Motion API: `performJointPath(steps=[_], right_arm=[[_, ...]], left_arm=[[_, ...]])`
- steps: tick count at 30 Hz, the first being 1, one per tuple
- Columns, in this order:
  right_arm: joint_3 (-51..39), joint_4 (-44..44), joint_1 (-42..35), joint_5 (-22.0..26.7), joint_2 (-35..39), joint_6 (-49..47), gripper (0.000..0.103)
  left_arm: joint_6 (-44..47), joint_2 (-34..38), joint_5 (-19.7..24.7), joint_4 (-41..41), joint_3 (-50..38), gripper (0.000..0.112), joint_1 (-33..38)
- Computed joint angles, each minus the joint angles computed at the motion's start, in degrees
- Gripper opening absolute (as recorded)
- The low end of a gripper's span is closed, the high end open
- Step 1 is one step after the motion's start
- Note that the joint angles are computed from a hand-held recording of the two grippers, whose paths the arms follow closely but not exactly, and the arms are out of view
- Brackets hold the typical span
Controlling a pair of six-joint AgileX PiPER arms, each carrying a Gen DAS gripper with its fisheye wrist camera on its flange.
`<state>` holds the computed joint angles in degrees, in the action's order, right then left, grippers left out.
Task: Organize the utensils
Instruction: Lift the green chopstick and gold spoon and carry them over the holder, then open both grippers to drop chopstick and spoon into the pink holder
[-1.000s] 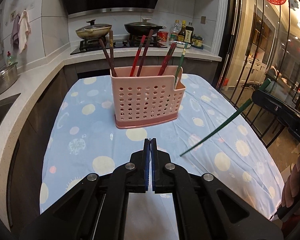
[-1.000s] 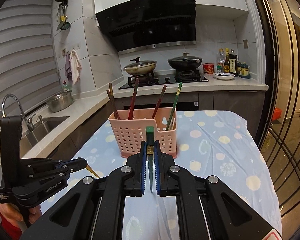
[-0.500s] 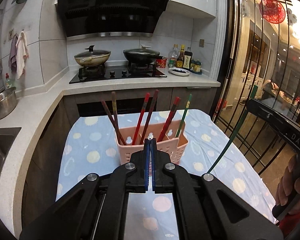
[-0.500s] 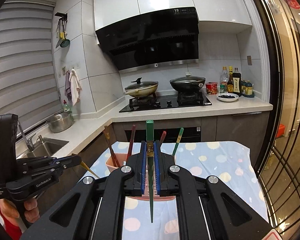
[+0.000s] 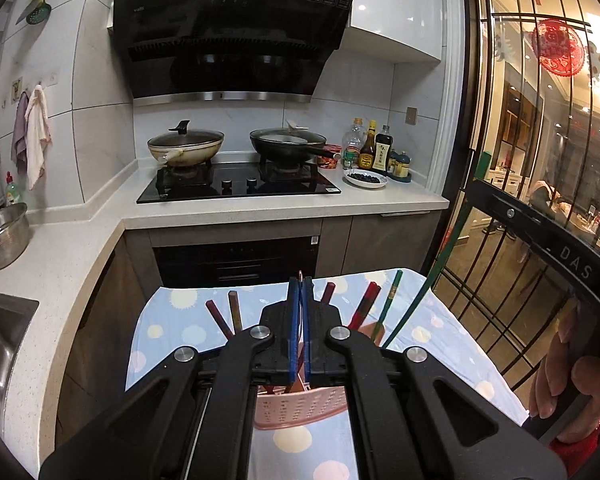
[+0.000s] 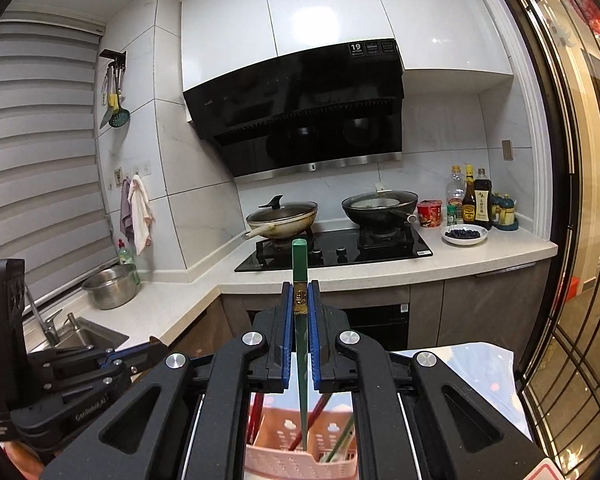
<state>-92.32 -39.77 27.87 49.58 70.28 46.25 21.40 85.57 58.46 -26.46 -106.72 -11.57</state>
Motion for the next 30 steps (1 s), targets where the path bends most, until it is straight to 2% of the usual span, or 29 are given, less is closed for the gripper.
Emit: performJointPath(steps=[7, 20, 24, 26, 30], right_arm=[[-1.5, 5.2, -4.0, -3.8, 5.1, -2.7, 0.007], [6.2, 8.9, -4.5, -6.1, 7.3, -4.1, 0.007], [9.2, 7.0, -3.7, -7.2, 6.9, -1.7, 0.008], [10.2, 6.3, -3.3, -7.4, 6.7, -0.5, 0.017], [13.1, 3.8, -1.7, -7.7, 4.8, 2.9, 0.032]], left_arm=[[-0.8, 3.6, -0.7, 1.3, -1.2, 0.001, -0.5], [1.1, 4.7, -2.6, 0.0, 5.4, 0.001, 0.8], [0.7, 4.1, -4.2, 0.8, 7.3, 0.002, 0.5], [0.2, 3.6, -4.8, 1.9, 8.2, 0.005, 0.1], [-2.9, 1.8, -8.0, 6.4, 10.8, 0.035, -1.3]])
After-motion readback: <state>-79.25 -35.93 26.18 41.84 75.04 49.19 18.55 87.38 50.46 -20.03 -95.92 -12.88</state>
